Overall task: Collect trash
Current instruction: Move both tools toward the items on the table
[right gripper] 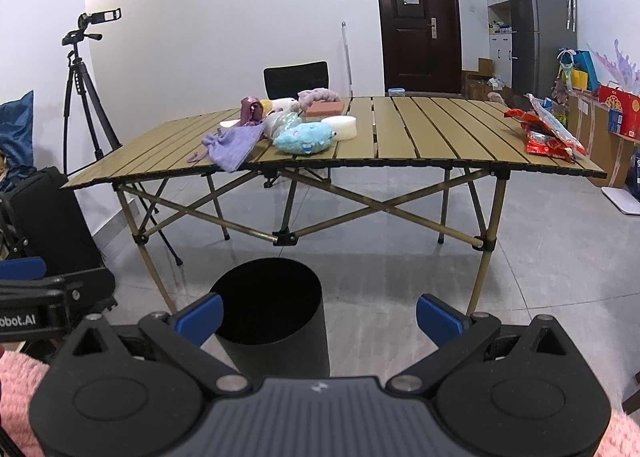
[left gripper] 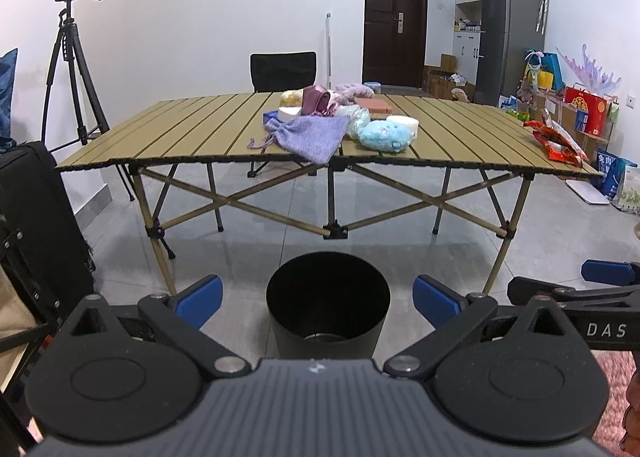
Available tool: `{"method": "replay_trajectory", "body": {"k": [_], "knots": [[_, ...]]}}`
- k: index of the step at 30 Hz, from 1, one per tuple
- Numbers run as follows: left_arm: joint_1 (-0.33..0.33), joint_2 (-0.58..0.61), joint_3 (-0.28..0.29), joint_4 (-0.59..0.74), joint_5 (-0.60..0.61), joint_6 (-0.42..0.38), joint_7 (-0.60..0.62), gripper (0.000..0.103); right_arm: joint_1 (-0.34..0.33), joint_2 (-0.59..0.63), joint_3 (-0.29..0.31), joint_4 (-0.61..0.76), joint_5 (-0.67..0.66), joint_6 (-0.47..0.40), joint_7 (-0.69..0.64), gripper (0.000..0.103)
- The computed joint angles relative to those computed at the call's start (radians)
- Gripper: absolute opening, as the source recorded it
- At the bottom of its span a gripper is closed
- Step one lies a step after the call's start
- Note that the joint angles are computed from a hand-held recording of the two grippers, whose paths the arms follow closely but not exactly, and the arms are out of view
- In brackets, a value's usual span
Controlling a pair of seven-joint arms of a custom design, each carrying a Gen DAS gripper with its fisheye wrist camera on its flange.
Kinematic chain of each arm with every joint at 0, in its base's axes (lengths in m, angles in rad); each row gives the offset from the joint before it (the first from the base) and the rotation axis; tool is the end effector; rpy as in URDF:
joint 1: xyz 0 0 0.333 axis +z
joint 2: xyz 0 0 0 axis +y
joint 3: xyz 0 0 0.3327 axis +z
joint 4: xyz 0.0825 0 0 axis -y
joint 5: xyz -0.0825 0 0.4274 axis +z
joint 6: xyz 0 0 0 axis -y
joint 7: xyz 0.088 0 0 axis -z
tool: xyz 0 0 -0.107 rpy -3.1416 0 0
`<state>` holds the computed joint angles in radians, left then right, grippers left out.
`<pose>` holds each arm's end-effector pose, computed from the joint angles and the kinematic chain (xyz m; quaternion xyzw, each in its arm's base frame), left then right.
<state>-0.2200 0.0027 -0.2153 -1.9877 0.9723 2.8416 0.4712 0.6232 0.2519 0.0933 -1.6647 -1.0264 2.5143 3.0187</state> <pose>0.5589 -0.3076 0.5415 -0.5710 0.6668 -0.3595 0.3163 0.5458 0.4761 0.5255 -0.6066 0.6463 -0.2905 0.3605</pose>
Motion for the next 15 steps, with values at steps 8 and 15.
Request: {"method": "replay_trajectory", "body": {"k": [8,15], "knots": [[-0.011,0.095,0.022,0.113,0.038,-0.011,0.000,0.103,-0.008,0.057,-0.027,0.072,-0.005,0.012,-0.021,0.103],[-0.032,0.179,0.057,0.217,0.066,-0.019,-0.005,0.103,-0.013,0.111,-0.060,0.139,0.004,0.033,-0.045,0.103]]}}
